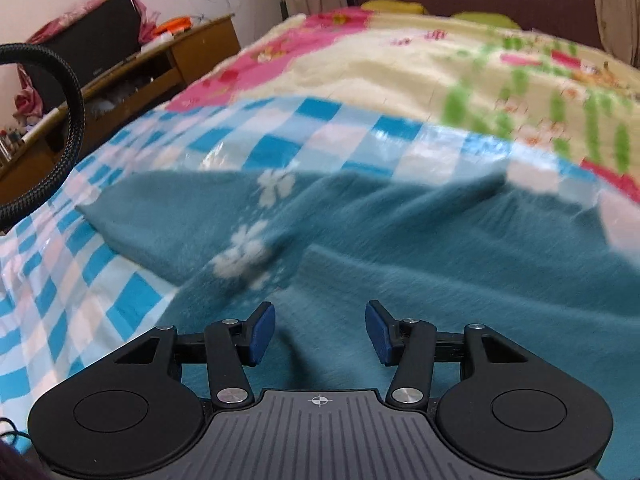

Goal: Fold small clothes
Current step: 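Lay the sleeve on the body and open the right gripper, then grasp the other sleeve cuff with the left gripper and lift it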

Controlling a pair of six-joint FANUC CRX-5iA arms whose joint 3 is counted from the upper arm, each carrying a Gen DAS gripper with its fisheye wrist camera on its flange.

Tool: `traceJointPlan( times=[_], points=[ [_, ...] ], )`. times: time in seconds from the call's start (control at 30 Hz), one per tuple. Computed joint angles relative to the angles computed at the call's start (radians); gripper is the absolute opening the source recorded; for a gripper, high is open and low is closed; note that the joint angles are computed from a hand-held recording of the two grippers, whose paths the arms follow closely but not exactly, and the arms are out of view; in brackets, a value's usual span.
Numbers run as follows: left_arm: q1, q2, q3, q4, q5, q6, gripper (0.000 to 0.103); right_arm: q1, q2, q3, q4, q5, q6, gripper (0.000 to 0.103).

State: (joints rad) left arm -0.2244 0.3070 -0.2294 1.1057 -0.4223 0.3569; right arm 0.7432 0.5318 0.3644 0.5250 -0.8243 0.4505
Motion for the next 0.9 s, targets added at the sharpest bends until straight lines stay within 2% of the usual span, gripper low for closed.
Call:
traceJointPlan(
  times=[0.1, 0.23, 0.33, 0.4, 0.43, 0.47, 0.5, 0.53, 0.57, 0.6, 0.7, 0.77, 0.83, 0.9],
  points=[
    [0.006, 0.033, 0.071, -0.068, -0.021, 0.097, 0.103, -0.029, -0.016, -0.037, 0.031, 0.014, 0.012, 0.050],
    [-0.003, 0.122, 0.225, -0.204, -0.039, 0.295, 0.103, -0.072, 0.026, 0.023, -0.035, -0.027, 0.184, 0.050],
    [-0.003, 0.199, 0.349, -0.307, -0.097, 0.472, 0.103, -0.090, 0.045, 0.045, -0.080, -0.003, 0.297, 0.050],
    [-0.006, 0.230, 0.390, -0.346, -0.123, 0.555, 0.103, -0.102, 0.073, 0.097, -0.149, -0.031, 0.384, 0.049],
    [-0.007, 0.246, 0.417, -0.380, -0.134, 0.598, 0.103, -0.107, 0.083, 0.115, -0.171, -0.044, 0.409, 0.048],
    [-0.007, 0.260, 0.439, -0.410, -0.141, 0.622, 0.103, -0.109, 0.082, 0.116, -0.185, -0.042, 0.425, 0.042],
    [-0.012, 0.265, 0.447, -0.429, -0.131, 0.631, 0.092, -0.111, 0.076, 0.116, -0.205, -0.039, 0.440, 0.035],
    [-0.014, 0.266, 0.453, -0.448, -0.124, 0.641, 0.070, -0.112, 0.072, 0.121, -0.224, -0.043, 0.444, 0.023],
    [-0.012, 0.270, 0.457, -0.438, -0.117, 0.632, 0.058, -0.109, 0.066, 0.117, -0.219, -0.048, 0.428, 0.014],
    [-0.007, 0.277, 0.463, -0.409, -0.120, 0.617, 0.046, -0.105, 0.059, 0.107, -0.202, -0.046, 0.410, 0.012],
    [-0.005, 0.264, 0.391, -0.177, -0.084, 0.457, 0.034, -0.098, 0.018, 0.051, -0.165, 0.004, 0.348, 0.008],
    [-0.014, 0.252, 0.355, -0.074, -0.049, 0.364, 0.032, -0.094, 0.001, 0.020, -0.123, 0.035, 0.288, 0.007],
    [-0.023, 0.245, 0.340, -0.039, -0.018, 0.315, 0.031, -0.095, -0.008, -0.005, -0.077, 0.063, 0.222, 0.006],
    [-0.018, 0.256, 0.363, -0.088, -0.023, 0.354, 0.031, -0.099, -0.016, -0.038, -0.013, 0.089, 0.137, 0.006]
  ],
)
